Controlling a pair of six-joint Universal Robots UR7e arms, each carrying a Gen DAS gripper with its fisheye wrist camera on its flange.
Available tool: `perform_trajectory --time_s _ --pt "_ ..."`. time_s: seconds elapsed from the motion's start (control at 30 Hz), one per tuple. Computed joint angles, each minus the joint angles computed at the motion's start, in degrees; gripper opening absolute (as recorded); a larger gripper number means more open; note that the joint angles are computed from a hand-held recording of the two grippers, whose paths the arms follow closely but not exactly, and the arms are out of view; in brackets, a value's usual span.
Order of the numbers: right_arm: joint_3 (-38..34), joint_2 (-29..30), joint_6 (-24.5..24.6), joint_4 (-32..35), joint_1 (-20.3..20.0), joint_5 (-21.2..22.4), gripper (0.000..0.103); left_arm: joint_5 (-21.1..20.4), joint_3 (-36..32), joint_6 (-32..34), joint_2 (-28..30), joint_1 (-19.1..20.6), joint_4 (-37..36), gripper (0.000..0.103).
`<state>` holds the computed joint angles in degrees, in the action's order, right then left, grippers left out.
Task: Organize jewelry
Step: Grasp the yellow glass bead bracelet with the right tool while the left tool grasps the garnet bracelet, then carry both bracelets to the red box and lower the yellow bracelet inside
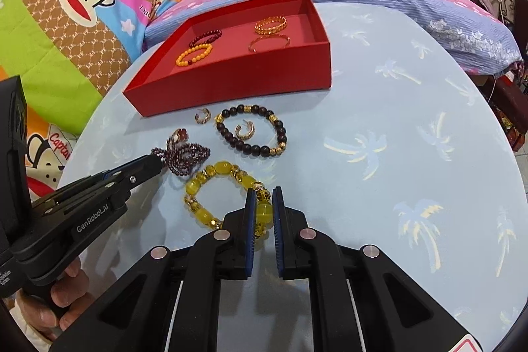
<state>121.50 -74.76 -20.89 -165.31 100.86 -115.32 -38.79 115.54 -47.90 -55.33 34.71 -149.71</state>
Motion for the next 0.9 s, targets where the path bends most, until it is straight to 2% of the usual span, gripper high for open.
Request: perform_trajectory --time_s 0.33,0.37,0.73,0.8,0.87,0.9 --pt "-1.3 -1.59 -0.71 -0.73 1.69 0.27 0.009 -0.04 -0.21 0.24 -2.01 -1.78 1.47 0.005" --pt "-1.41 -1.7 -0.83 -0.84 1.78 0.3 0.009 -0.13 -0.24 0.5 -2.23 -1.93 1.49 0.0" --pt "-2.44 -2.5 -1.32 -1.52 2.57 0.31 0.009 -0.34 0.02 0.65 -3.56 -2.46 1.42 0.001" --pt "-2.06 -2.68 -0.93 -1.03 2.19 0.4 0.009 -1.38 0.4 1.09 -3.19 -1.96 0.48 0.012" --pt "-1.71 -2.75 -0.67 -0.57 1.89 0.35 0.009 -0.96 0.38 -0.13 -2.4 -1.62 1.24 0.037" --pt "-1.52 -2.8 -0.61 -0.39 1.77 0.35 0.009 -0.86 0.47 0.15 -1.87 -1.48 0.72 0.039"
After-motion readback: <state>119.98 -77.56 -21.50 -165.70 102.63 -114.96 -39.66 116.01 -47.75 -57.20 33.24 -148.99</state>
